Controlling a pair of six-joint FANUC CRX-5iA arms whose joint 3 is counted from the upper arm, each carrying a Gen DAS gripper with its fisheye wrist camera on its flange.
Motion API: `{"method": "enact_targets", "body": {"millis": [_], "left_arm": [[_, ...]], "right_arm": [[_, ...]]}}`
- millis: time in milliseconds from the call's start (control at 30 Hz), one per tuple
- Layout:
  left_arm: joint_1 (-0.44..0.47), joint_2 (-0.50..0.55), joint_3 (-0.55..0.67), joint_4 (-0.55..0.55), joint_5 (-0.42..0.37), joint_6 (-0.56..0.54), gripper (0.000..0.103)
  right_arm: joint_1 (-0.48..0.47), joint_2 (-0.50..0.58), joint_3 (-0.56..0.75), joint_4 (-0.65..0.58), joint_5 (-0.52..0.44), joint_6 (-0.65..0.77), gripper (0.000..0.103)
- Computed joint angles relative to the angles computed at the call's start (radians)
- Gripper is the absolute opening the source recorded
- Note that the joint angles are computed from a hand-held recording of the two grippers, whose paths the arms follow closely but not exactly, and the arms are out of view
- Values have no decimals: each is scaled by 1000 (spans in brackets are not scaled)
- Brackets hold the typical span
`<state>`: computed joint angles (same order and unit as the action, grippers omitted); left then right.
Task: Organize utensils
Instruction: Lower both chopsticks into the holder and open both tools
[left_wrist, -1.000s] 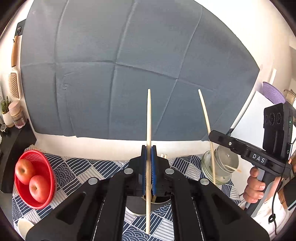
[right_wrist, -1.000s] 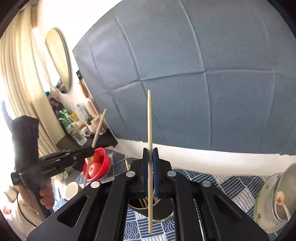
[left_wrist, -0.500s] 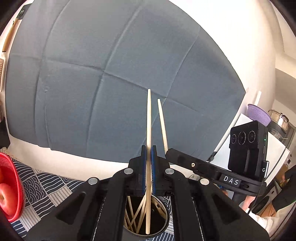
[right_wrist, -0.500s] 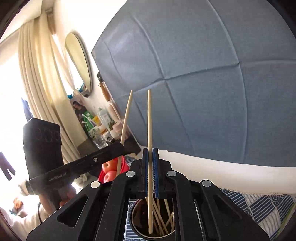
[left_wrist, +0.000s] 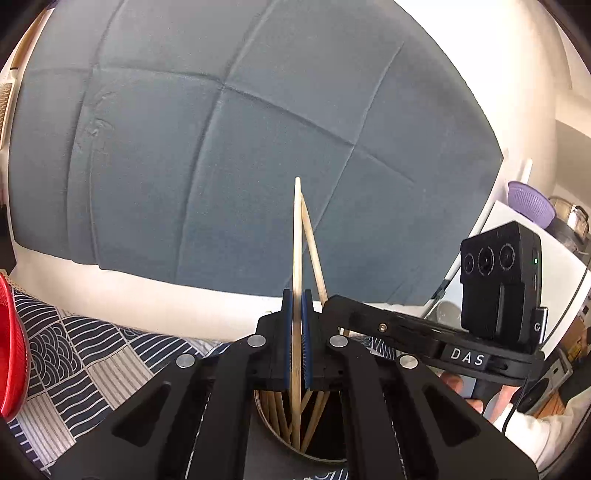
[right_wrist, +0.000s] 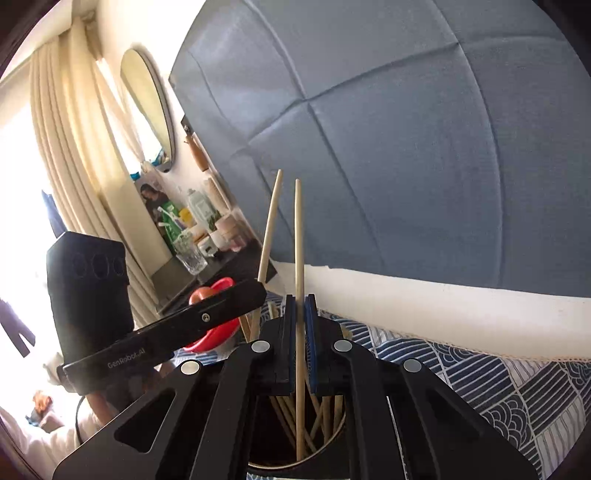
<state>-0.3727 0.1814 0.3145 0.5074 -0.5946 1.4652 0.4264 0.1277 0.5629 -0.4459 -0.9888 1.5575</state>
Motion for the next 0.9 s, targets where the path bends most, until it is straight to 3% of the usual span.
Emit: {"method": "enact_targets", "body": {"millis": [167, 300, 600, 667, 733, 767, 800, 833, 867, 900], "left_arm": [[-13, -19, 43, -128, -122, 48, 5], [-10, -42, 31, -133, -163, 71, 5], [-11, -9, 149, -238, -361, 126, 6], [-11, -15, 148, -246, -370, 130, 8], [1, -32, 121, -210, -366, 121, 21], [1, -33, 132, -232, -383, 143, 45], [-5, -40, 142, -282, -393, 175, 63], [-8, -53, 139, -313, -388, 196, 65], [-3, -63, 128, -307, -381, 199, 70], [9, -73, 115, -291, -381, 208, 89]], "right_arm": [[20, -24, -21, 49, -44, -22, 5], [55, -61, -64, 131, -52, -63, 5], [96, -91, -95, 216, -95, -122, 7], [108, -95, -99, 245, -100, -142, 8], [122, -106, -110, 287, -96, -164, 9], [130, -117, -124, 315, -87, -177, 22], [141, -124, -131, 347, -82, -196, 34], [153, -136, -147, 385, -71, -219, 62], [164, -151, -167, 419, -53, -238, 74], [174, -161, -179, 447, -44, -254, 75]]}}
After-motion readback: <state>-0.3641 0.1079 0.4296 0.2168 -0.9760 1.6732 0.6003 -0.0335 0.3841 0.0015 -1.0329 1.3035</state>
